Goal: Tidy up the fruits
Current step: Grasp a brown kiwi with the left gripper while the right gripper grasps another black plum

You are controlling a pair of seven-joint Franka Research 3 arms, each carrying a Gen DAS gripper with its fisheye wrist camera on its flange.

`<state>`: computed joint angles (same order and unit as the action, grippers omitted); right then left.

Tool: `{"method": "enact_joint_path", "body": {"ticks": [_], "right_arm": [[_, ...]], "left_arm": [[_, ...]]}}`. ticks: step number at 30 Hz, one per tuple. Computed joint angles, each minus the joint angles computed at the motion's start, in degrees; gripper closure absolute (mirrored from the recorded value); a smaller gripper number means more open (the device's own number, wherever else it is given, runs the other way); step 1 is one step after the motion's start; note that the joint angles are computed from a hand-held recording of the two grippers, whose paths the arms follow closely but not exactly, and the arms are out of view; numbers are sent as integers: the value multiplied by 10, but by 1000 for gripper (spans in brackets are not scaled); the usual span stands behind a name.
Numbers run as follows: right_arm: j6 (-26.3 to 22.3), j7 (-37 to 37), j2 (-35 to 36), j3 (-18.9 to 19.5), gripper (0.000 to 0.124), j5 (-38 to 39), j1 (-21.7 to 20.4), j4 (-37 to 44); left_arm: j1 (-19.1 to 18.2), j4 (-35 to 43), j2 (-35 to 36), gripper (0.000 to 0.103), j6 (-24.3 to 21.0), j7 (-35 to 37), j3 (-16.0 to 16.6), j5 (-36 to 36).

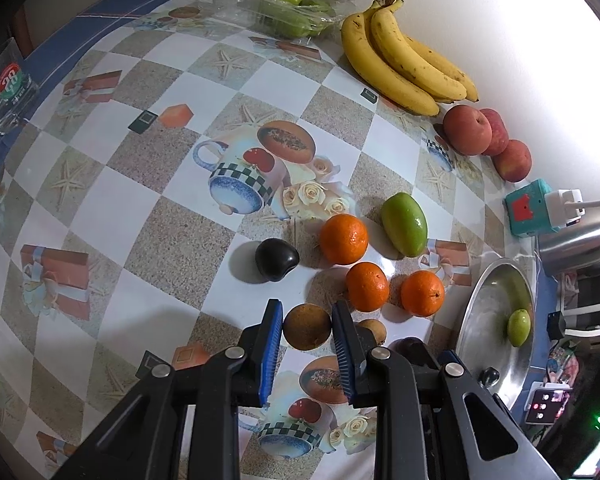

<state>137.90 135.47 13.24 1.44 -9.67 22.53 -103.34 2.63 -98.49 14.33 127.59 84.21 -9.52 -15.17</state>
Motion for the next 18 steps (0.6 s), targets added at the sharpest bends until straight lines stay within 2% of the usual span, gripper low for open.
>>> {"method": "enact_joint_path", "body": {"ticks": [18], "right_arm": [[-69, -21, 41, -8, 89, -23, 13, 49]], "left_arm": [[1, 6, 6, 76, -2, -6, -1, 2]]}}
